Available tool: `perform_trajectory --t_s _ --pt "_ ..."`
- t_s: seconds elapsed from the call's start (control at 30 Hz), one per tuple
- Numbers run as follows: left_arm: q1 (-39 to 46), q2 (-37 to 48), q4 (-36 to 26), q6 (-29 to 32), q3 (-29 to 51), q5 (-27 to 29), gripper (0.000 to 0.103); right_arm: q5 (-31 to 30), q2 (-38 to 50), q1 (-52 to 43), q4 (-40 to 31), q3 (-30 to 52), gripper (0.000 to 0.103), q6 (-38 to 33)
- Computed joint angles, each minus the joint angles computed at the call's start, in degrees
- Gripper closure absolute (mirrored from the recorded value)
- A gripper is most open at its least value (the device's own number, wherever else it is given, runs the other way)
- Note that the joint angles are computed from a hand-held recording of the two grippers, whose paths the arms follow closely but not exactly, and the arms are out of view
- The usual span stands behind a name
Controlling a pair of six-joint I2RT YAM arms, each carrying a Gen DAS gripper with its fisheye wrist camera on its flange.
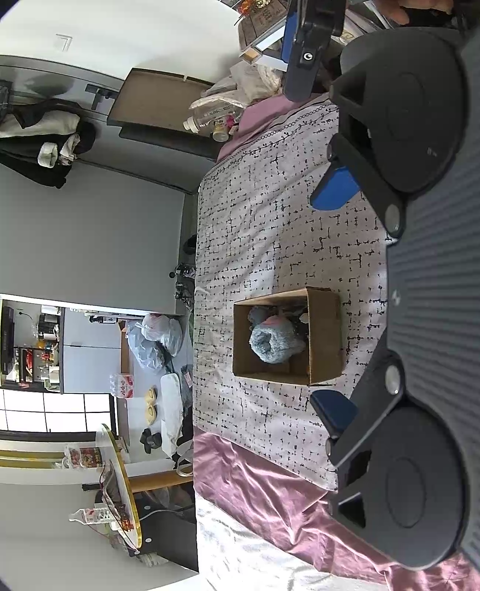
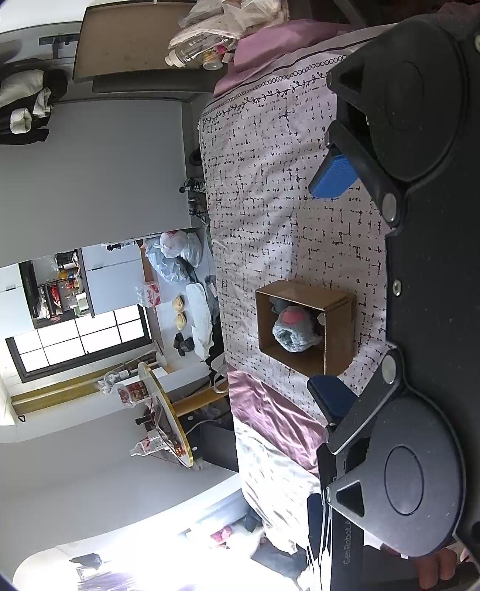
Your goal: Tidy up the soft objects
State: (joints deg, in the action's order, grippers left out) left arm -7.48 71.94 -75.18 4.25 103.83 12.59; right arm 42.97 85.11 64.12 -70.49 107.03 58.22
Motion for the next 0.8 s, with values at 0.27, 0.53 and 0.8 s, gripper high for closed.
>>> perform_trajectory --t_s 0.27,0.53,0.8 --pt "-0.6 -0.2 0.1 -0.2 -0.3 -0.4 0.000 0.0 0.5 -0.2 -1.0 1.0 0.000 0.2" --pt "-1.3 -0.2 0.0 -0.5 0.1 -0.9 0.000 0.1 0.4 -0.1 -1.3 1.0 0.000 0.3" --pt "-1.7 -0.1 0.1 -0.8 0.1 -1.4 0.000 0.1 0.5 -0.4 -2.0 1.3 0.000 0.1"
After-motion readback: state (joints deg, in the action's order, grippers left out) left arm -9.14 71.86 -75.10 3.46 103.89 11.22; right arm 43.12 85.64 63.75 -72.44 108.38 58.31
